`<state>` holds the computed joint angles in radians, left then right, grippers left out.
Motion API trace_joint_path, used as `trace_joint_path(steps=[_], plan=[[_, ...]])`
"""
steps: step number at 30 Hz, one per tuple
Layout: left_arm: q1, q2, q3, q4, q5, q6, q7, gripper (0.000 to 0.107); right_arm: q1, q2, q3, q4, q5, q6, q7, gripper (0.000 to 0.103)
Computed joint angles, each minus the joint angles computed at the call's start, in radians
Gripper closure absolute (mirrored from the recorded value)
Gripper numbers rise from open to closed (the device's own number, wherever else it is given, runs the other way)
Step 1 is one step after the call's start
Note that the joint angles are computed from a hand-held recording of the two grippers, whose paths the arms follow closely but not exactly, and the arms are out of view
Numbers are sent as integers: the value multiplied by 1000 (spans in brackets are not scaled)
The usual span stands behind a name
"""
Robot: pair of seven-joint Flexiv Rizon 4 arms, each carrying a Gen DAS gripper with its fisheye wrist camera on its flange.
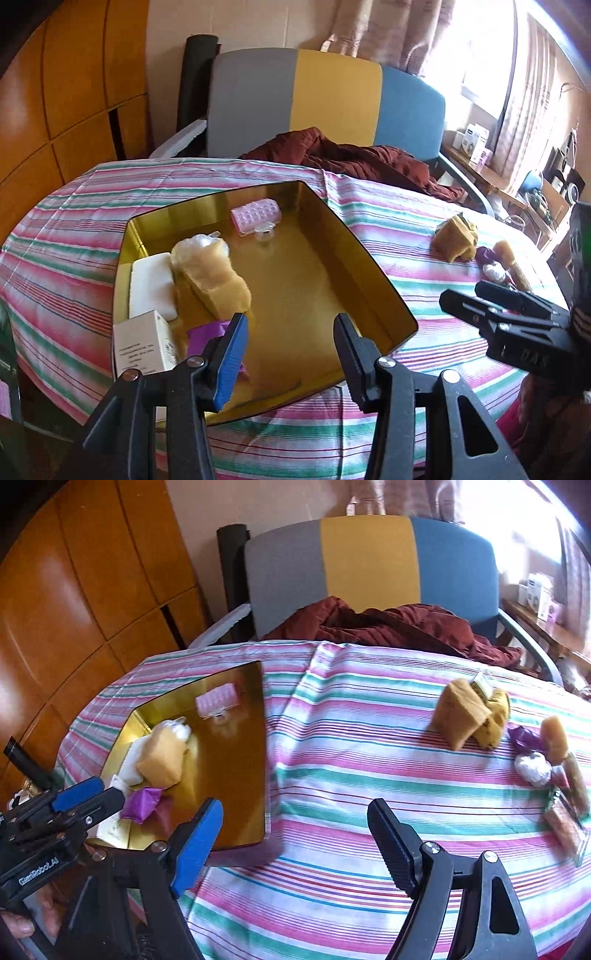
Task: Organize objects
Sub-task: 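Move both open tools back toward the cluster of items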
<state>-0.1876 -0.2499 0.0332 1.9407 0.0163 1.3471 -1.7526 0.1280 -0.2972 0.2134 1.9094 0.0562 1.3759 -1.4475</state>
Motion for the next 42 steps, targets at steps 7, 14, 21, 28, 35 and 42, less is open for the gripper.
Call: trace_joint_path(steps=[7, 14, 21, 28, 35, 42], plan=[[29, -12, -73, 12, -99, 11, 114, 59, -17, 1, -49, 1, -29, -30, 47, 21], [16, -31, -101, 3, -173, 2, 198, 59, -78, 2, -74, -30, 9, -95, 71, 21], [-4, -53, -113, -24, -200, -14, 247, 59, -140, 2, -104, -68, 48, -143, 84, 21], [-18, -82, -126, -64, -216, -46, 290, 59, -163, -13, -177, -78, -28, -127, 166, 20], [-43, -138, -132, -155, -215, -85, 313, 57, -204, -68, -206, -95, -71, -33, 283, 17], [-61, -230, -154, -286, -223, -150, 345, 57, -254, -79, -149, -118, -7, -49, 266, 13]])
